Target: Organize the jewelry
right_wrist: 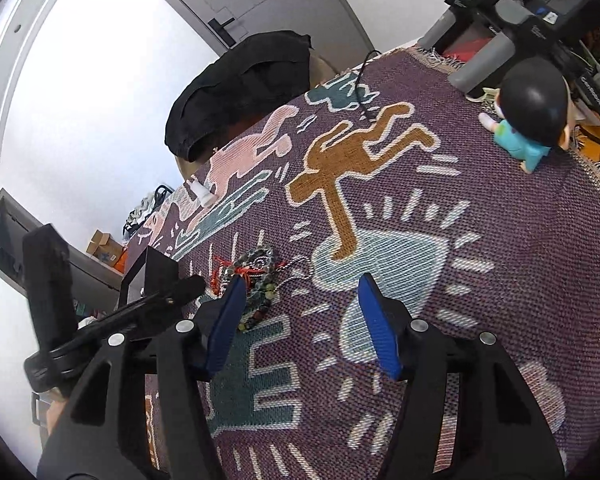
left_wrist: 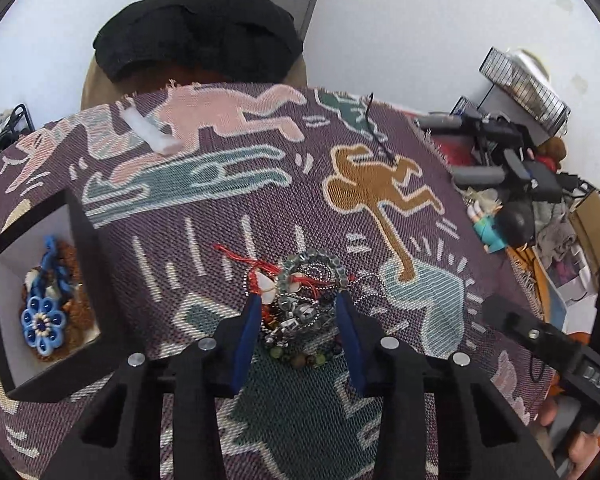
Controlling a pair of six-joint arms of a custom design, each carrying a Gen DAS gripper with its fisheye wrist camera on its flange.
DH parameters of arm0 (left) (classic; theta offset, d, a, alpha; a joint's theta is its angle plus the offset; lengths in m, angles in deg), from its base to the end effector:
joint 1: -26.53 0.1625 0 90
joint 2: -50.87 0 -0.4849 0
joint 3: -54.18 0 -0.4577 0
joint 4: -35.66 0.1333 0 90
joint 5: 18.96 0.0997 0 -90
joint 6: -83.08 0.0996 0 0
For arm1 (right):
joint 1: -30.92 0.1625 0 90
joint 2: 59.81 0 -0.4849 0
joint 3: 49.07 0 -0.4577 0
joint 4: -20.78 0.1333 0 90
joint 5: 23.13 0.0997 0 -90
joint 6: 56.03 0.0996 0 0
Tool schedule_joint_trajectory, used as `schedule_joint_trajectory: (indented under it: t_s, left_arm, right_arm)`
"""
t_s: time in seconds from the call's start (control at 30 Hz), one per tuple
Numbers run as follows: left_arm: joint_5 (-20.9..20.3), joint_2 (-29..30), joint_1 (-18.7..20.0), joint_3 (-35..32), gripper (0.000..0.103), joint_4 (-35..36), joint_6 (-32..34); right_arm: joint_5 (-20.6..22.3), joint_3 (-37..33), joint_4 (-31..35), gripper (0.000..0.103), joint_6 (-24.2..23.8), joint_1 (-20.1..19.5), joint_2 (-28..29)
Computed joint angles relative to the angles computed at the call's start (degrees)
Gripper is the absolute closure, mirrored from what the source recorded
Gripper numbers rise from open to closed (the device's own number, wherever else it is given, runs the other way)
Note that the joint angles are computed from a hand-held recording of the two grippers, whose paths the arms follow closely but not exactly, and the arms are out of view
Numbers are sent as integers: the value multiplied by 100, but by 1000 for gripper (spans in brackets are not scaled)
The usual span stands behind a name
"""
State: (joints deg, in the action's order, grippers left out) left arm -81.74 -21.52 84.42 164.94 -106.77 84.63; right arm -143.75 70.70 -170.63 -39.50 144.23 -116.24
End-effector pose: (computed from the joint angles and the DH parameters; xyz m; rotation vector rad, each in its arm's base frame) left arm -0.1801 -0.6234 0.2789 0.7059 2.6128 -0.4944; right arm 0.3152 -0.5228 0.1515 -0.0933 -2.6631 1.1080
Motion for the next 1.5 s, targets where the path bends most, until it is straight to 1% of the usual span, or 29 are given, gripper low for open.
schedule_joint_trajectory:
  t_s: [0.3,0.4,0.5,0.6,0.63,0.67,0.8,0.9,0.97,1.0,1.07,1.13,1.17,1.2,1.27,1.3,1.4,1.43,1.47,1.5]
  left_arm:
    - [432,290,-50,-28,67,108,40]
    - [573,350,-57,-17,76,52,76]
    - [589,363,-48,-43,79,88,88]
    - [503,335,-17,-45,81,74,107]
    - [411,306,11,-52,91,54,94]
    - [361,276,17,-51,93,36,80]
    - [327,156,-7,-47,93,-43,133]
    - [125,40,23,-77,93,-62,97]
    - [90,-56,12,-60,93,-156,132]
    - [63,-105,6,-55,93,-191,143]
    - [24,-184,-1,-61,93,-234,161]
    - [-19,-288,-19,-59,93,-299,184]
    - [-39,-329,-27,-63,93,-321,184]
    - [-51,-364,-33,-71,93,-340,188]
    - [-69,-444,-47,-80,93,-381,200]
    - [-87,-493,-52,-83,93,-404,207]
    - [-111,-589,-57,-87,93,-422,232]
    - [-106,-619,-60,-85,94,-440,246]
    - [-108,-641,-60,-80,103,-455,259]
    - [-113,-666,-54,-82,103,-445,259]
  right_arm:
    - [75,141,-99,43,51,-109,-70]
    - [90,152,-105,43,47,-122,-54]
    - [105,134,-78,43,37,-120,-21]
    - [135,88,-40,43,23,-121,31]
    - [146,61,-11,43,20,-120,55]
    - [156,32,23,43,17,-118,78]
    - [220,-136,227,43,2,-114,195]
    - [300,-275,362,43,-7,-111,275]
    - [330,-370,456,44,-15,-101,332]
    - [346,-435,516,50,-19,-94,371]
    - [383,-552,671,57,-17,-95,427]
    - [392,-668,829,62,-6,-98,488]
    - [371,-736,917,67,-6,-95,527]
    - [335,-835,1040,69,-2,-93,582]
    - [283,-986,1228,71,-27,-98,662]
    - [218,-1045,1300,75,-38,-93,699]
    - [32,-1272,1618,79,-55,-93,835]
    - [-58,-1357,1734,79,-64,-88,890]
    - [-155,-1434,1838,79,-71,-79,939]
    - [-241,-1504,1934,79,-72,-70,982]
